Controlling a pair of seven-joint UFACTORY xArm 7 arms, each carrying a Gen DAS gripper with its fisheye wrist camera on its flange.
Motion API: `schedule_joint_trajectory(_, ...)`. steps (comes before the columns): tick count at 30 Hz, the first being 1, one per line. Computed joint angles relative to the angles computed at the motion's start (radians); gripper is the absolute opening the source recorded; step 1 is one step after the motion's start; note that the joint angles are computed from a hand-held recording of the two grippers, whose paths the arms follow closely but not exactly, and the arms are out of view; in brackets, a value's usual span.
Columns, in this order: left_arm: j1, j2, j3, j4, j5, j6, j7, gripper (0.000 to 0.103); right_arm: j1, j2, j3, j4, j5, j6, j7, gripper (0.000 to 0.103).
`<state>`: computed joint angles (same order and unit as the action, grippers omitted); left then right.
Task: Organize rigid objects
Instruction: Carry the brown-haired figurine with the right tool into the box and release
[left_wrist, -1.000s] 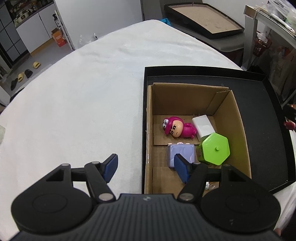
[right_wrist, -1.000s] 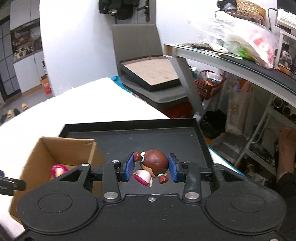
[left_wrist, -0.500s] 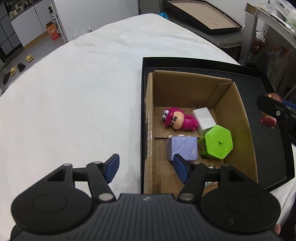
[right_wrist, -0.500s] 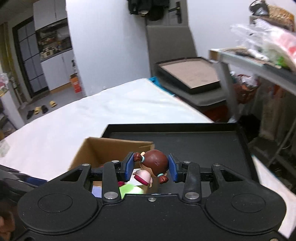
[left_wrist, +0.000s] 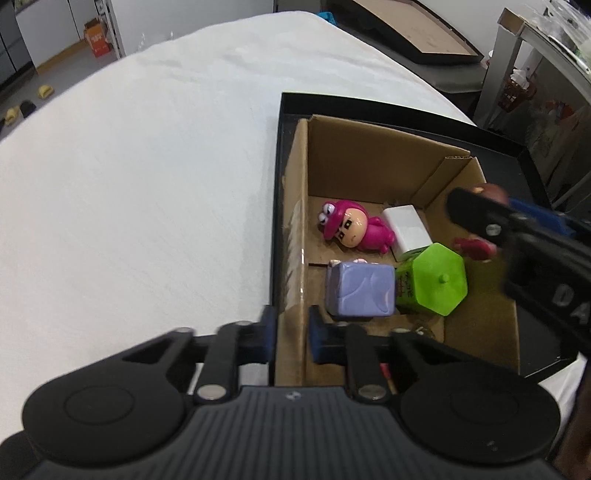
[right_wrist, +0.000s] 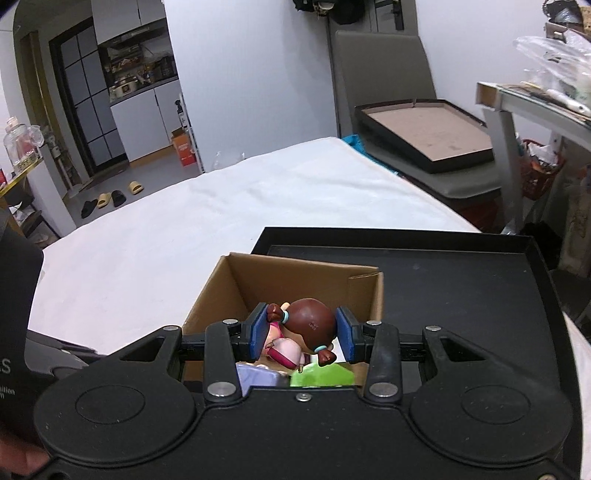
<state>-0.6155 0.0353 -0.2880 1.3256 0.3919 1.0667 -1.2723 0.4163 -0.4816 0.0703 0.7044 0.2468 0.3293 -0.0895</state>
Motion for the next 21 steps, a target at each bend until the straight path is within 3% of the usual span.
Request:
schedule_joint_trajectory(10, 0.018, -0.026, 0.001, -0.045, -0.033, -0.049, 0.025, 0.011, -0.009, 0.066, 0.036, 0.027, -0.024, 0.004, 0.043, 0.039)
schedule_joint_trajectory(17, 0.020, -0.016, -0.001, -0.028, -0.034, -0.035, 0.035, 0.011, 0.007, 0.082, 0.027, 0.034, -0.013, 0.001, 0.037, 0.040)
schedule_joint_trajectory(21, 0.018, -0.015, -0.001, -0.027, -0.032, -0.031, 0.038, 0.011, -0.009, 0.070, 0.037, 0.026, -0.026, 0.007, 0.045, 0.060)
